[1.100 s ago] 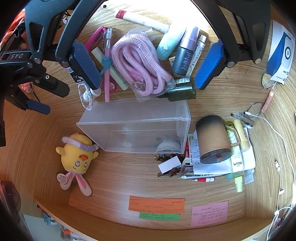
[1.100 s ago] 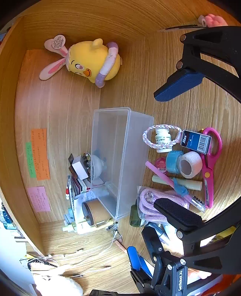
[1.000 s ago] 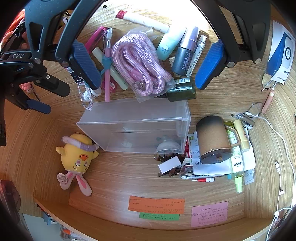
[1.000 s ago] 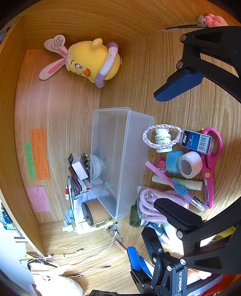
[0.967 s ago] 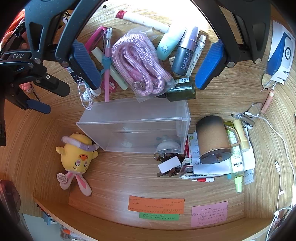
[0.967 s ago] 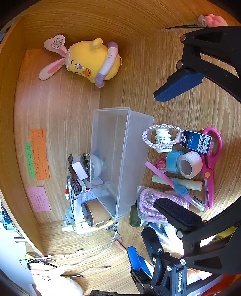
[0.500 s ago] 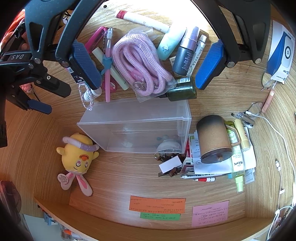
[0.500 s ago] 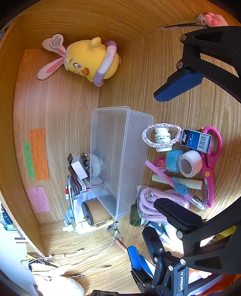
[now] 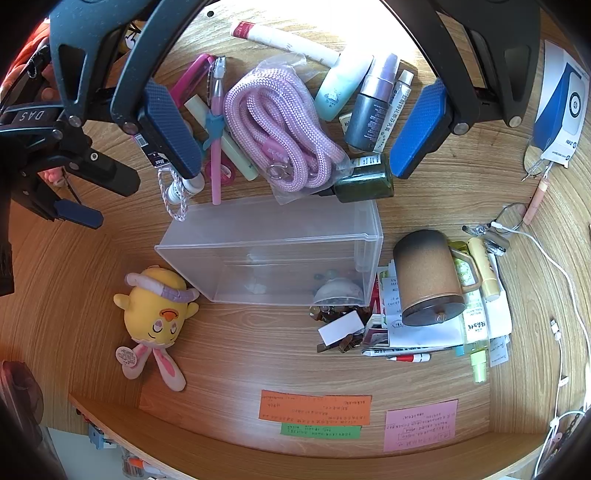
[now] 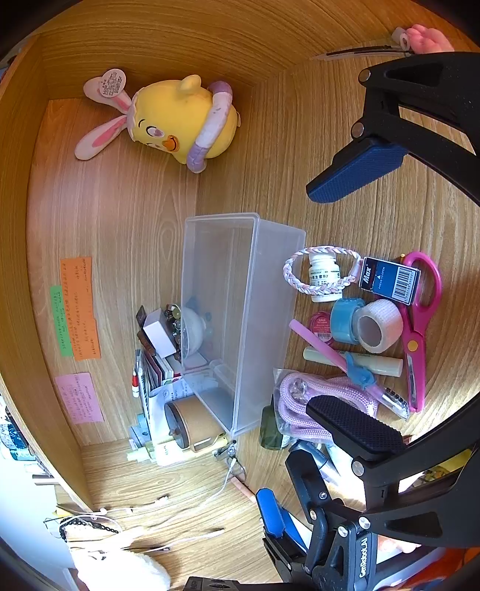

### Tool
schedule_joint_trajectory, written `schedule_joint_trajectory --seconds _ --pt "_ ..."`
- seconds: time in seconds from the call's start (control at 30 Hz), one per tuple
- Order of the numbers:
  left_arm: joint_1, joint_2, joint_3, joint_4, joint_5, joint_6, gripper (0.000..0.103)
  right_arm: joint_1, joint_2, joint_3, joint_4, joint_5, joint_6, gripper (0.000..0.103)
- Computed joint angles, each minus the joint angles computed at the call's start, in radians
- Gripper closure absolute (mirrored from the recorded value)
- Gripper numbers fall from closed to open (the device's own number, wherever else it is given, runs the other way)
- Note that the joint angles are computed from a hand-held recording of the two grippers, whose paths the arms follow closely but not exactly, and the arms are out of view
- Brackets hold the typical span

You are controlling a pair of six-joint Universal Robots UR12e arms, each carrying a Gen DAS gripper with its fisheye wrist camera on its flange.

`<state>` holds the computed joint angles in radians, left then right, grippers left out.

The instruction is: Organize objects

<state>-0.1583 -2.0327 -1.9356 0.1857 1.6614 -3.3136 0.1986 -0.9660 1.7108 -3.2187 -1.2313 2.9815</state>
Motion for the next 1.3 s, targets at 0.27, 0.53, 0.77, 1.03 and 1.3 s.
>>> schedule_joint_trajectory --seconds 0.27,0.53,0.77,1.03,1.3 --pt "0.001 0.0 -0.002 0.002 -0.008 -0.002 0.0 0.002 -0.001 -0.001 0.0 -0.001 -0.008 0.0" --pt "0.004 0.001 -0.004 -0.003 -0.019 -0.007 0.0 0.002 -0.001 0.0 -0.001 -0.003 -0.008 0.0" --pt "0.007 0.002 -0.004 -0.011 -0.03 -0.007 0.0 0.0 -0.003 0.002 0.0 0.003 -0.003 0.0" --pt "0.012 -0.001 -0.002 -0.033 -0.04 -0.007 0.0 -0.004 0.005 -0.007 0.015 0.012 0.0 0.0" --pt "0.036 -0.004 -0.003 -0.059 -0.047 -0.041 0.0 -0.008 0.025 -0.027 0.044 -0.005 -0.006 0.0"
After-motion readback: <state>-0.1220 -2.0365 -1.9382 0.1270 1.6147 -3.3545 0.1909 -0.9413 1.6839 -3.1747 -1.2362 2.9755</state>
